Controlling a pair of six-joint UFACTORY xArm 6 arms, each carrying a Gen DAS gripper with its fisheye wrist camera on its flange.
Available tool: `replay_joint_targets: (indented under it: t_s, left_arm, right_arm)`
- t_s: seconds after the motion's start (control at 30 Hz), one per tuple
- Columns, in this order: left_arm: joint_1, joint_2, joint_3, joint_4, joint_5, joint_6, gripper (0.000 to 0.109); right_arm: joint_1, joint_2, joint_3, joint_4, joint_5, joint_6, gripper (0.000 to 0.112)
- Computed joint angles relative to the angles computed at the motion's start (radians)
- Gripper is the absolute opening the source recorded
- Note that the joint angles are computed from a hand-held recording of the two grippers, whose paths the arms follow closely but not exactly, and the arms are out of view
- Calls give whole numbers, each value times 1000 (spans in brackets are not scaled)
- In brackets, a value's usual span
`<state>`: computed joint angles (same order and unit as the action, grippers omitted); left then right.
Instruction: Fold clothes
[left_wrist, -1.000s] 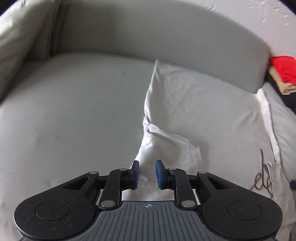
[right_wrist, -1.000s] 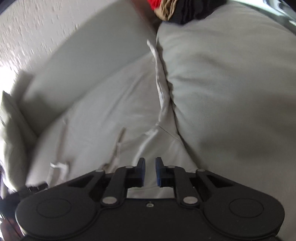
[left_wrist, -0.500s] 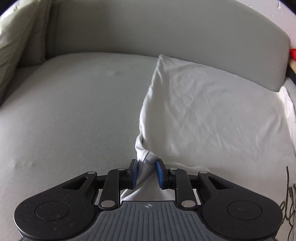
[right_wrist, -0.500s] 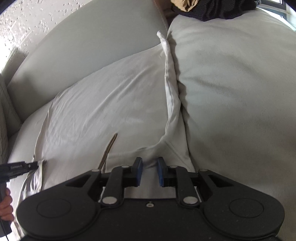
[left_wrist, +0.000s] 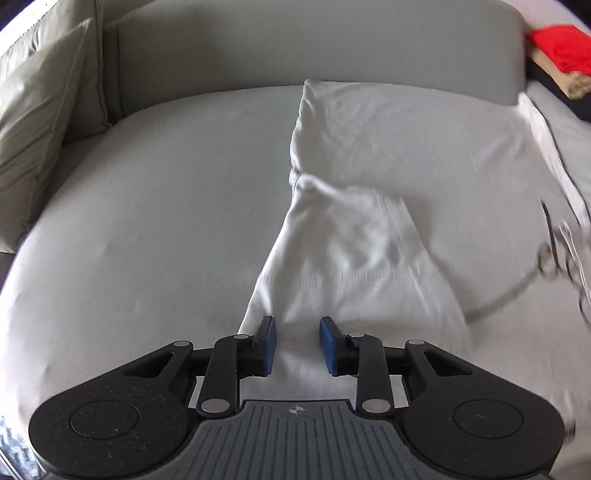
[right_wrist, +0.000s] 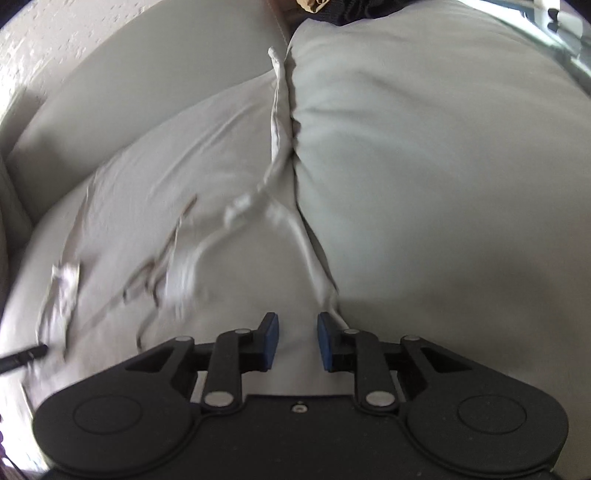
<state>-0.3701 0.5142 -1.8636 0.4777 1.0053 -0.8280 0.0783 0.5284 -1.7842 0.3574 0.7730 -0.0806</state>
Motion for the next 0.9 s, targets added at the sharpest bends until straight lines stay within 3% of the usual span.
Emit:
replay_joint_targets:
  t_s: [0.17,0.27,0.37,0.53,0.6,0.73,0.83,0.9]
  left_arm:
    - [-28,-218,280,4,-80,-74,29]
    - [-42,-319,419,91,-211,-186,29]
    - [-61,-312,412,208,-232,-261,31]
    - [-71,-211,303,143,-247,-178,32]
    - [-76,-165,250,104,-249,-133,32]
    - [-95,-64,143,33,-206,-33,32]
    - [-121,-69,147,37,-155,14,32]
    - [-142,-97,179,72,-124,25,32]
  right_arm:
    - [-13,-174,240,38,-63,-16,21]
    - [-10,-254,365,222,-216,-123,21]
    - [3,-260,365,441,-266,-311,21]
    - [42,-203,296,567,-183,-425,21]
    - [66,-177,270,568,-181,-437,21]
    - [107,-132,226,391,-177,-311,20]
    - [128,-153,258,301,-191,-291,19]
    - [126,-192,291,281,-154,-333,19]
